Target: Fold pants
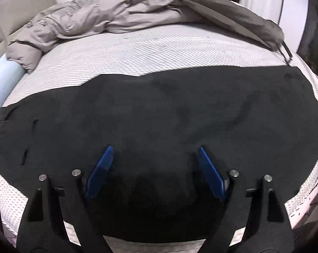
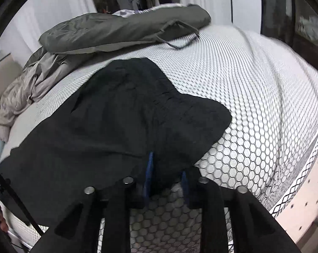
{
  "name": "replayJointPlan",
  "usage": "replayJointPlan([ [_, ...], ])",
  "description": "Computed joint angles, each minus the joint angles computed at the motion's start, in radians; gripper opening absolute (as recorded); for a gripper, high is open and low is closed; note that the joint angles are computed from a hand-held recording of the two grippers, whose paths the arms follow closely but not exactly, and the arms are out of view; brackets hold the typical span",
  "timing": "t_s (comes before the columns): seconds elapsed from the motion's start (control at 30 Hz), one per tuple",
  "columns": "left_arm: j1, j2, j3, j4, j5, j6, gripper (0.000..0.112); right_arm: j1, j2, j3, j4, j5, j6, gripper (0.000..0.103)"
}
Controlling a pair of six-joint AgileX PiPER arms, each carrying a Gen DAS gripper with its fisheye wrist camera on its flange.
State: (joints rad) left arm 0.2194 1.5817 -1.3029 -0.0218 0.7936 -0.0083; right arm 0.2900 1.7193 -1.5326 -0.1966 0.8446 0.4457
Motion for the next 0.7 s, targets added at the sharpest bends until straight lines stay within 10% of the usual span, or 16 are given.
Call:
replayJointPlan([
  [0.37,-0.368,0.057,-0.043,-0.085,-0.058,0.097,0.080,0.044,0.022,-0.044,0.035,0.009,-0.039,0.046],
  [0.7,-0.423,0.103,-0.068,-0.133,-0.047,0.222,0.031,0.012,0.009,-0.034,0.099,0.005,-0.097,0.046],
])
